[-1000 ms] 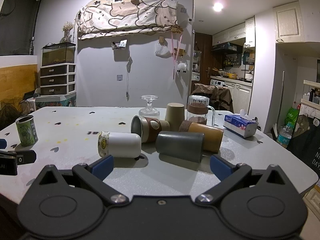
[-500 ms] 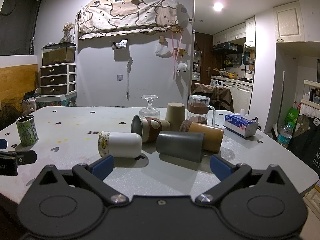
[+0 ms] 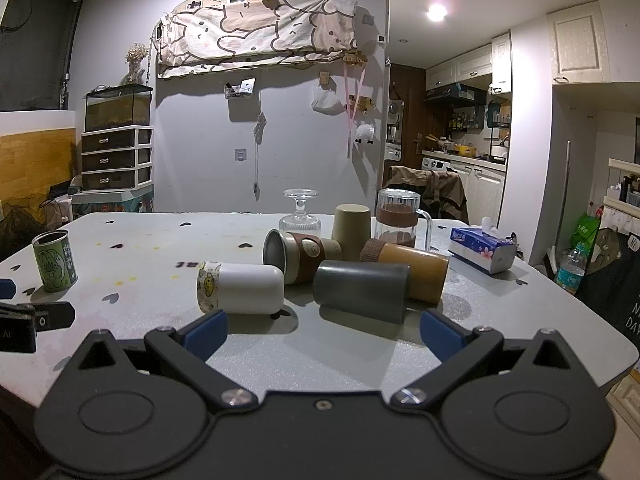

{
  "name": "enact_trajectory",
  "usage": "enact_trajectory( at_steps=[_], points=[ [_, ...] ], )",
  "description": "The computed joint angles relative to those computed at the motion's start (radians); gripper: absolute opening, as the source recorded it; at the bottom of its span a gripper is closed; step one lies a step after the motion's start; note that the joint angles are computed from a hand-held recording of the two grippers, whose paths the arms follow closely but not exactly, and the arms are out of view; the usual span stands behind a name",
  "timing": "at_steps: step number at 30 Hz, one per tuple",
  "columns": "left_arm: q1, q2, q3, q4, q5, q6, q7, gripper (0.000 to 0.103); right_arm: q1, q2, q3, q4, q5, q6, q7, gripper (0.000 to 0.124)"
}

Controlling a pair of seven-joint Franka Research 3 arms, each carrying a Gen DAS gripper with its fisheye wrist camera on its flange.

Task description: Flip cup upright

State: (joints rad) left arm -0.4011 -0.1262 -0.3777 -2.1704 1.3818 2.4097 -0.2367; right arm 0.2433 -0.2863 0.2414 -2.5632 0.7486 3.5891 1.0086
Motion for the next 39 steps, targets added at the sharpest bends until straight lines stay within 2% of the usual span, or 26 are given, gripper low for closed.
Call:
enact_trajectory(
  at_steps=[12,14,26,30,31,35,39],
  points=[
    [0.0,0.0,0.001,0.0,0.001,0.0,-0.001,0.103,-0.006,-0.007,0.009,0.003,0.016,-0.008,-0.013,0.103],
    [0.0,0.0,0.001,0.0,0.0,0.0,0.0,0.103,0.009,0.003,-0.01,-0.004,-0.012,0.005,0.009,0.103],
    [-0.014,-0.002,-0.01,0.016,-0.031,-0.024,0.026,0.103,0.014,0.008,-0.018,-0.008,-0.025,0.008,0.022,0.103],
    [-0.026,-0.006,-0.003,0.006,-0.023,-0.017,0.025,0.103,0.005,0.011,0.01,-0.001,0.021,0.013,-0.004,0.103],
    [-0.005,0.028,-0.025,0.019,0.009,-0.007,-0.001,0.103,0.009,0.01,0.014,-0.001,0.029,0.012,-0.005,0.103],
    [-0.019,0.018,-0.001,0.008,0.015,0.0,-0.012,0.103,0.053,0.004,-0.047,-0.018,-0.049,0.02,0.059,0.103],
    [-0.015,0.013,0.006,-0.001,-0.001,0.021,-0.01,0.103,0.131,0.032,-0.201,-0.043,-0.337,0.087,0.255,0.103]
  ],
)
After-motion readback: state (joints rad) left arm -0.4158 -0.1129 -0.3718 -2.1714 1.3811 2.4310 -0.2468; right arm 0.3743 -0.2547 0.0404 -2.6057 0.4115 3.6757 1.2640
